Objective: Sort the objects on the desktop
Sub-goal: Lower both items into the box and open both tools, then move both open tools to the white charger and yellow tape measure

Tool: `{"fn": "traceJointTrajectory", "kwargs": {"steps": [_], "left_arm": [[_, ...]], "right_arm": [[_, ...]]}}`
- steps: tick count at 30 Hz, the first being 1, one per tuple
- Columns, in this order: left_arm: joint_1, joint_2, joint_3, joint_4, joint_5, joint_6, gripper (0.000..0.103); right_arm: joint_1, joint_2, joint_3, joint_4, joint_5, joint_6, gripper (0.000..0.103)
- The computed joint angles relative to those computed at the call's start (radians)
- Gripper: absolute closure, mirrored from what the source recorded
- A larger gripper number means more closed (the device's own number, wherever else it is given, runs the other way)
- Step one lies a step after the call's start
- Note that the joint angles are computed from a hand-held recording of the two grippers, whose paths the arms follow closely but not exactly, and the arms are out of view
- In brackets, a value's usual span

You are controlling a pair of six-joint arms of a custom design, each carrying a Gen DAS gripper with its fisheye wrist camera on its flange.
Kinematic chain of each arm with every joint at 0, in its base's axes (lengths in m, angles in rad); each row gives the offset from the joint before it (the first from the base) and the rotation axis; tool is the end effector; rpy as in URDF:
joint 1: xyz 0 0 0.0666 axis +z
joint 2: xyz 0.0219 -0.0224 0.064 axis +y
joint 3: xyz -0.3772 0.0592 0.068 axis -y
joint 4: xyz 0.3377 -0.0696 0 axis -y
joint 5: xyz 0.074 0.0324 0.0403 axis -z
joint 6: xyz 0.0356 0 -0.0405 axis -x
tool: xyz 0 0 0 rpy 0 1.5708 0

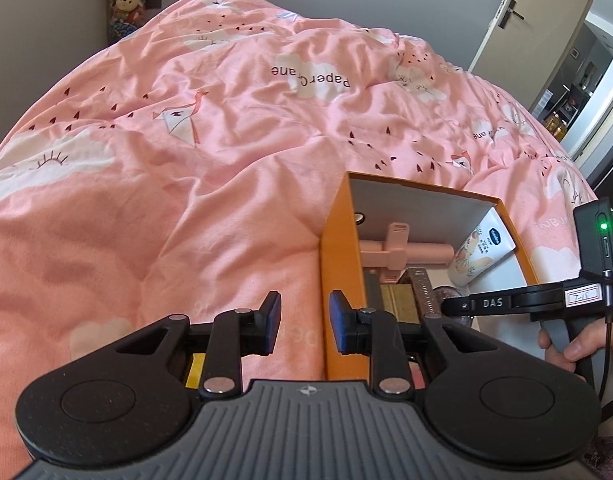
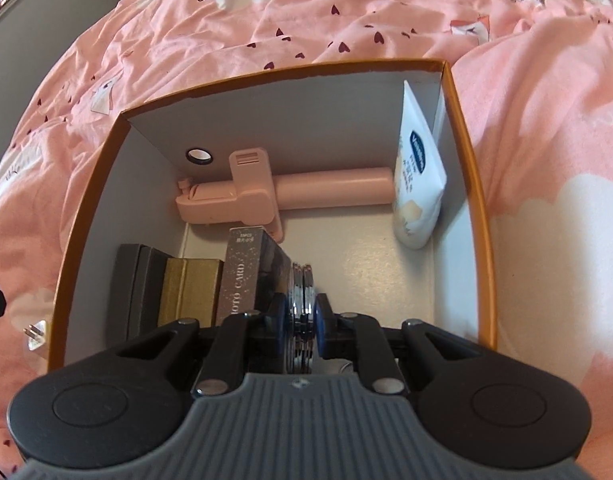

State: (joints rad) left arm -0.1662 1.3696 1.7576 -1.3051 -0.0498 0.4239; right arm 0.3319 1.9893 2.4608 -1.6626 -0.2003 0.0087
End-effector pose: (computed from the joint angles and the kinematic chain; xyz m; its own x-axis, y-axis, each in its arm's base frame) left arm 0.3870 -0.0635 0.5545 -0.7693 -0.2875 -0.5706 -0.1986 0.9564 -0.2141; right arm 0.5446 0.1948 0.4998 -0.8747 -0.3105 -0.3722 -0.3967 0.8998 0.1816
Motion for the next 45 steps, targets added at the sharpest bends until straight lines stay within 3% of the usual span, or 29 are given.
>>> {"fn": "traceJointTrajectory", "kwargs": {"steps": [5, 11, 18, 25, 29, 34, 38, 42, 45], "left_arm": [[0.022, -0.028, -0.045, 0.005, 0.006, 0.005, 0.073], [0.059, -0.045, -0.068, -0.017, -0.001, 0.009, 0.072], [0.103, -0.068, -0.079, -0.041, 0.007, 0.007, 0.071], [0.119, -0.076, -0.059, -0.068, -0.001, -0.014, 0.071], [0.119, -0.061, 0.007, -0.126, -0.019, -0.081, 0.071], [0.116, -0.027, 0.142, -0.251, -0.108, -0.221, 0.067], [0.141, -0.01, 0.202, -0.328, -0.1, -0.293, 0.065], [0.169, -0.027, 0.132, -0.316, -0.06, -0.273, 0.065], [0.21, -0.048, 0.038, -0.272, 0.024, -0.19, 0.065]], "right_arm": [[0.01, 0.006, 0.021, -0.017, 0.053, 0.029, 0.083], [0.032, -0.034, -0.042, 0.039, 0.134, 0.085, 0.075], [0.035, -0.045, -0.048, 0.047, 0.148, 0.082, 0.073], [0.045, -0.096, -0.093, 0.109, 0.169, 0.105, 0.066], [0.046, -0.114, -0.072, 0.116, 0.115, 0.115, 0.066], [0.079, -0.146, -0.054, 0.141, 0.02, 0.145, 0.066], [0.128, -0.152, -0.031, 0.145, -0.078, 0.167, 0.066], [0.194, -0.134, -0.02, 0.124, -0.159, 0.183, 0.066], [0.239, -0.103, -0.012, 0.097, -0.179, 0.169, 0.067]]}}
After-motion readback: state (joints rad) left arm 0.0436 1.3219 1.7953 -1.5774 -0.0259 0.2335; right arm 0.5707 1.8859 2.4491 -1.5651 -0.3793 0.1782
